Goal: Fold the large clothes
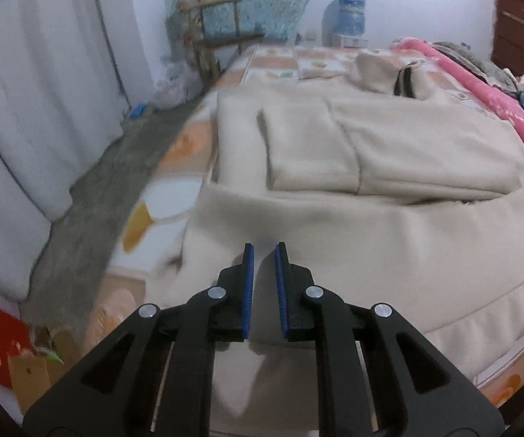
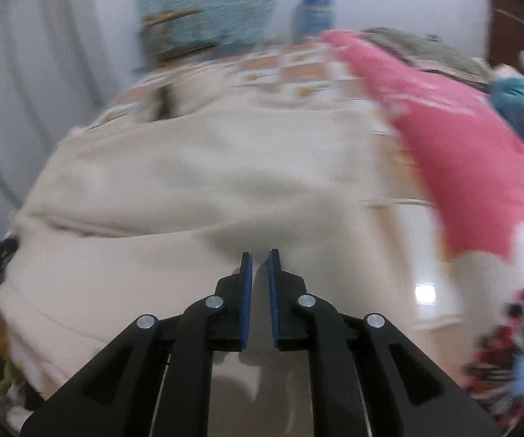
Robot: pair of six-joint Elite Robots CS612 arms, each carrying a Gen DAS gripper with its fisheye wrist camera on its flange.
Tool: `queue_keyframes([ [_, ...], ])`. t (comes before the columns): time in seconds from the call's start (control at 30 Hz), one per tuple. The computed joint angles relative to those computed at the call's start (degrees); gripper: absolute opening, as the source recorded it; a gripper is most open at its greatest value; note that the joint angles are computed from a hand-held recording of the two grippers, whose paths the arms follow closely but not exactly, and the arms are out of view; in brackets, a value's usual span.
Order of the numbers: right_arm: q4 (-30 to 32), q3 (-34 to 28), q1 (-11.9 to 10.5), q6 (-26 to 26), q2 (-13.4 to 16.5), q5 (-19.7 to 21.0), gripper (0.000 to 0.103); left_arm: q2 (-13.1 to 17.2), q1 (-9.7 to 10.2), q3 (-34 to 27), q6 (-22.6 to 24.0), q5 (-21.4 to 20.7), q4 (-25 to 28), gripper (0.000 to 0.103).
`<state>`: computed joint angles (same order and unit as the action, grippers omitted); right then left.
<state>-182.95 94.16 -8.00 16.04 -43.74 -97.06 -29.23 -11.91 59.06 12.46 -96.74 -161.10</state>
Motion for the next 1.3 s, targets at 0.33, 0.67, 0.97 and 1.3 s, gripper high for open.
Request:
queue_keyframes([
  [0.33, -1.7, 4.7, -2.3, 9.0, -3.3, -6.3, 0.007, 0.3, 0.6, -1.4, -2.7, -0.6, 1.2, 0.013],
  [0.67, -2.1, 4.4, 1.9, -5.2, -3.6, 1.5, 0.041, -4.3, 1.06, 5.2, 3.5, -17.0, -1.1, 0.048],
  [0.97, 2.9, 5.1, 1.7, -1.0, -3.6, 0.6, 0.055, -4.5, -0.79, 6.4, 4.7, -9.9, 2.8, 0.055],
  [1.3, 2.8, 1.0, 6.1, -9.1, -0.4, 2.3, 0.06, -5.2, -2.58, 7.2, 8.3, -8.8, 7.2, 0.08],
])
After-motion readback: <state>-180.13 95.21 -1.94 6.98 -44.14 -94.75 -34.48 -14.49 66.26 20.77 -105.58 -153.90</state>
